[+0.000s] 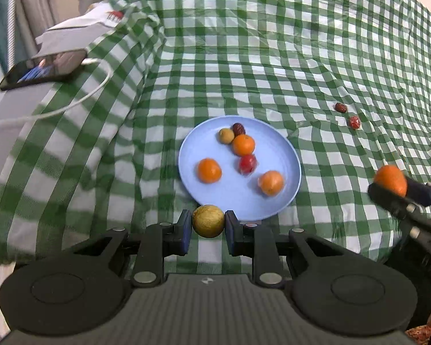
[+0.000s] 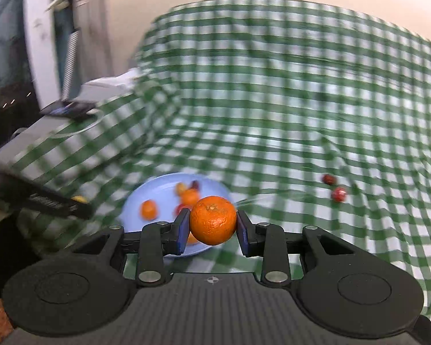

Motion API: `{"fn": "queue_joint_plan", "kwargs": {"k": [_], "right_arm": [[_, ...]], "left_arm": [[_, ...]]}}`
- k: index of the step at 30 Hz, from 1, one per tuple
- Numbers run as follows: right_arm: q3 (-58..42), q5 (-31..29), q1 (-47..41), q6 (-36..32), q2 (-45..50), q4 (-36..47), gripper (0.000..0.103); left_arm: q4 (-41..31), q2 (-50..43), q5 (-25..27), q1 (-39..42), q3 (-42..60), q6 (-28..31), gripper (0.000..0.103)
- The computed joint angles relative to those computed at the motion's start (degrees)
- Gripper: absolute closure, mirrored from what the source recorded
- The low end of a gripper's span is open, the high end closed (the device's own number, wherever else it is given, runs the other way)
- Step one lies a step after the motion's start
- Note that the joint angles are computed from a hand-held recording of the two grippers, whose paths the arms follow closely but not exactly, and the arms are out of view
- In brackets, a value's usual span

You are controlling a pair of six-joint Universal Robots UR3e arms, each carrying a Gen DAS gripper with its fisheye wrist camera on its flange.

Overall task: Organize fruits
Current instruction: 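Carry the yellow plum over the plate with the left tool while the right tool carries the orange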

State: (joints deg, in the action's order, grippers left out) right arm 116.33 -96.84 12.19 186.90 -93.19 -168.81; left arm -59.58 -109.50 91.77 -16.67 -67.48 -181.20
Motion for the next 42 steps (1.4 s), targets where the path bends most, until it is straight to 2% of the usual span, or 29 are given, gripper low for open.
{"fn": "queue_joint_plan", "kwargs": {"k": [4, 18, 42], "right_arm": [[-3.9, -2.97, 5.15, 0.35, 0.32, 4.25, 0.067], [-3.93, -5.96, 7.8, 0.64, -1.26, 6.17, 0.067], [-4.48, -3.24, 6.17, -0.44, -0.39, 8.17, 0.067]], "left_arm": [[1.15, 3.36, 0.56, 0.54, -4.61, -0.94, 0.076], [4.44, 7.19, 0.13, 0.72, -9.68, -0.88, 0.076], [2.75, 4.94, 0.3, 0.81, -7.99, -0.54, 0.076]]}}
